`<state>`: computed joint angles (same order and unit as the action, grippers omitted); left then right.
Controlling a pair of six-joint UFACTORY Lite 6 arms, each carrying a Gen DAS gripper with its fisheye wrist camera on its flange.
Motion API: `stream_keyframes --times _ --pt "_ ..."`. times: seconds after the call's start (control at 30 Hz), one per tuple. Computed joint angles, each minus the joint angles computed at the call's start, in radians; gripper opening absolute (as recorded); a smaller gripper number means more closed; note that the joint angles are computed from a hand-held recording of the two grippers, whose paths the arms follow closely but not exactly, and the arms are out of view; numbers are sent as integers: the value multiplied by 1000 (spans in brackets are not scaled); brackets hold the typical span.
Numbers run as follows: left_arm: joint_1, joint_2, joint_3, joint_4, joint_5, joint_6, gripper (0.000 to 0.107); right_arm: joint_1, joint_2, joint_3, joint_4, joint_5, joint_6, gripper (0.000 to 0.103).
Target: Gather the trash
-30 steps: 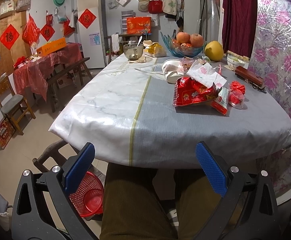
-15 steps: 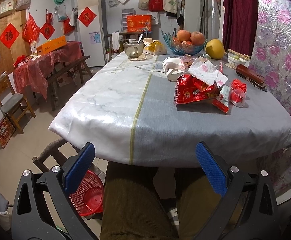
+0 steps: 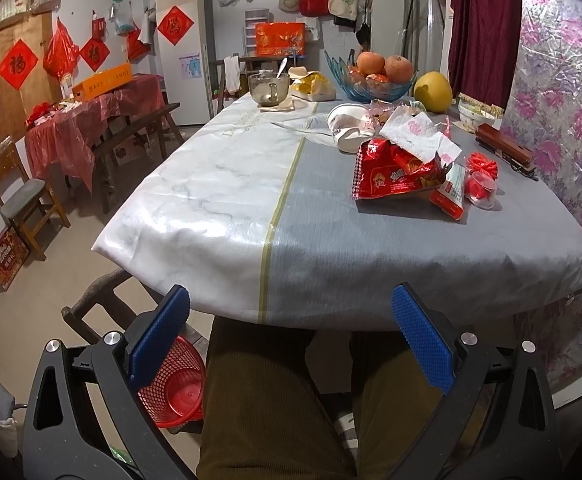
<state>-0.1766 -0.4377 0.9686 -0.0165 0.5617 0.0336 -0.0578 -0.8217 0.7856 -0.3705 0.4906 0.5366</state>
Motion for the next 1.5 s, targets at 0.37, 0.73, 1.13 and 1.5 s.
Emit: stream_keyframes --times 0.37,0.73,1.13,1.5 --pt "34 59 6 -49 -11 47 97 -25 59 -10 32 -32 -27 98" --pt "10 204 80 0 -49 10 97 -76 217 34 93 -95 -102 98" --pt "-26 496 346 0 -29 12 97 -194 536 187 449 -178 -503 98" --pt "-89 755 679 -237 66 212 97 -223 756 306 682 -219 -765 98"
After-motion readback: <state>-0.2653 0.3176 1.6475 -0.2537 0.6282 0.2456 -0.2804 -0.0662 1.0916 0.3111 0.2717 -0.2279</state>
